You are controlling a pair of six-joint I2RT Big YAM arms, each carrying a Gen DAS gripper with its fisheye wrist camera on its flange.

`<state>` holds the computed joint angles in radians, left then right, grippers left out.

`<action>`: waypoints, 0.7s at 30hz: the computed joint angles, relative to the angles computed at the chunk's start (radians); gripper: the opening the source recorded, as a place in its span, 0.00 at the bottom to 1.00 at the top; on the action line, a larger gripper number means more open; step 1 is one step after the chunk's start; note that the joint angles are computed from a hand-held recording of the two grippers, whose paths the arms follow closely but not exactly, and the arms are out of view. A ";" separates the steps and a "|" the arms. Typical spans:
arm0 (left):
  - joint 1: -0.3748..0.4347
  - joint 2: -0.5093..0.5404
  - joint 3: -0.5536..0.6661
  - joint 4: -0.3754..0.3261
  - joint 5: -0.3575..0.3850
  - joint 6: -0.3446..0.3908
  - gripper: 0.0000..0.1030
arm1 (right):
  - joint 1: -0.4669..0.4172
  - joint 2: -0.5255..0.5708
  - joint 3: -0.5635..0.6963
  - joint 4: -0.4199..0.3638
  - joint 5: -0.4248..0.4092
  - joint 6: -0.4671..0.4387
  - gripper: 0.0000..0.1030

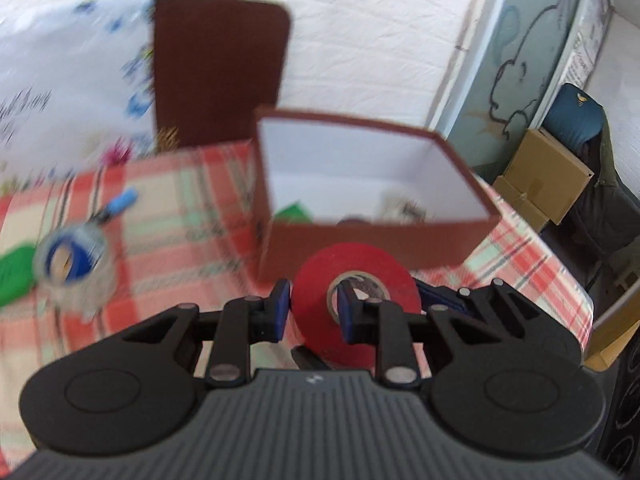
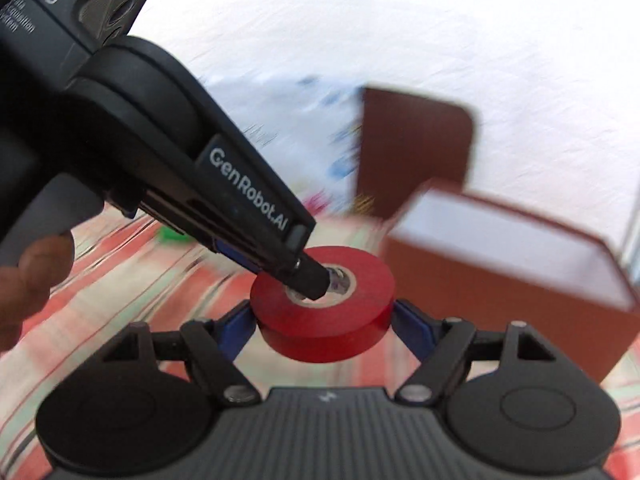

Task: Organize objects
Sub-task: 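Place the red tape roll into the brown box with the left gripper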

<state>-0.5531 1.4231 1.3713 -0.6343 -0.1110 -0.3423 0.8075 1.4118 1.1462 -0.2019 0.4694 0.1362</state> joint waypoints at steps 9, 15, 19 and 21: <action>-0.018 0.297 0.360 -0.057 -0.023 0.053 0.27 | -0.210 0.056 0.068 0.032 -0.071 0.003 0.74; -0.010 0.404 0.486 -0.134 -0.055 0.001 0.30 | -0.274 0.145 0.134 0.010 -0.093 0.023 0.76; -0.002 0.357 0.411 -0.093 -0.063 0.003 0.30 | -0.271 0.116 0.078 0.073 -0.080 0.074 0.77; 0.000 0.312 0.354 -0.065 -0.073 0.002 0.30 | -0.258 0.093 0.047 0.102 -0.056 0.085 0.77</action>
<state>-0.5529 1.7353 1.7252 -0.6990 -0.1841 -0.3403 0.5494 1.5050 1.1934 -0.0998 0.4136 0.2207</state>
